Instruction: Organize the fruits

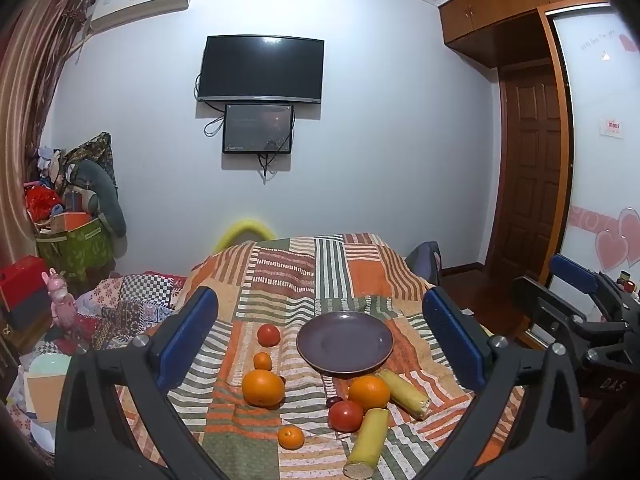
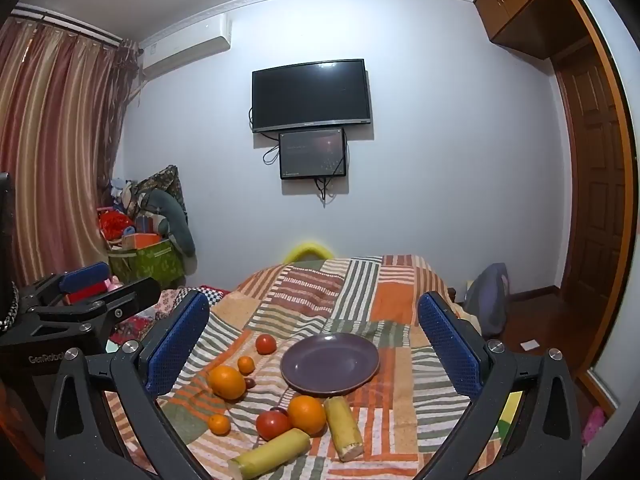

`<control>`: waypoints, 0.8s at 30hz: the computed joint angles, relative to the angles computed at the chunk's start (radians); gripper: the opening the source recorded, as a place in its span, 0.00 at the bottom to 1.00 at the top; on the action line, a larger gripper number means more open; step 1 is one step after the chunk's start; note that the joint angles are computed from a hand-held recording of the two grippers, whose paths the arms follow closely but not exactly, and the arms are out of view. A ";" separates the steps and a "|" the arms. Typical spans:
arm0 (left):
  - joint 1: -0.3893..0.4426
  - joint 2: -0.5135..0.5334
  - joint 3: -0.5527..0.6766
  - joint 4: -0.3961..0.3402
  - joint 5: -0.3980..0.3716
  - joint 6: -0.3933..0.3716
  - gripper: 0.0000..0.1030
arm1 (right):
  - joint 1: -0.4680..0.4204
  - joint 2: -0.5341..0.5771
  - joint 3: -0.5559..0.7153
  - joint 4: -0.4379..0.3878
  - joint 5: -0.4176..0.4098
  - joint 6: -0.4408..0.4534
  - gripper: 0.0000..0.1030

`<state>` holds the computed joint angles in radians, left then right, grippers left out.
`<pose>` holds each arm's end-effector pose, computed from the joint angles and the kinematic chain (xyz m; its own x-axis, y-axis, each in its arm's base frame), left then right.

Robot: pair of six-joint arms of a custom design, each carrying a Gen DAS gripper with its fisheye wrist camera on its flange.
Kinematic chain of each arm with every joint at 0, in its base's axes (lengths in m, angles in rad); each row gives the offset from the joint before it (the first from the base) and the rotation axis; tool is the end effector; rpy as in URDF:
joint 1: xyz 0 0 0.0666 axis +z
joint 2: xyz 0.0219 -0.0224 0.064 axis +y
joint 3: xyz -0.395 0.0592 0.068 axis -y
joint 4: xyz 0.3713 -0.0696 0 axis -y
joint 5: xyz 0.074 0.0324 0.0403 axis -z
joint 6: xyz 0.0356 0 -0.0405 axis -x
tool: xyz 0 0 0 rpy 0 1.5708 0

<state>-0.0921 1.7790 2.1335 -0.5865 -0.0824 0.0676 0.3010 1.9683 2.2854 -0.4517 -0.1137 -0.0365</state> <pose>0.6224 -0.0549 0.6065 -0.2292 -0.0464 -0.9723 -0.0036 0.9989 -0.0469 0.6662 0.2106 0.5694 -0.1427 -0.0064 -0.9897 -0.3970 0.9164 0.0514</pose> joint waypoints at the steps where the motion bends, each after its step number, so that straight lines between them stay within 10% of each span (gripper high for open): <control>1: 0.000 0.000 -0.001 0.001 -0.002 0.000 1.00 | 0.000 0.000 0.001 0.000 0.001 0.002 1.00; 24: -0.006 -0.008 -0.019 0.040 -0.010 -0.008 1.00 | 0.006 -0.005 0.006 0.000 0.003 0.018 1.00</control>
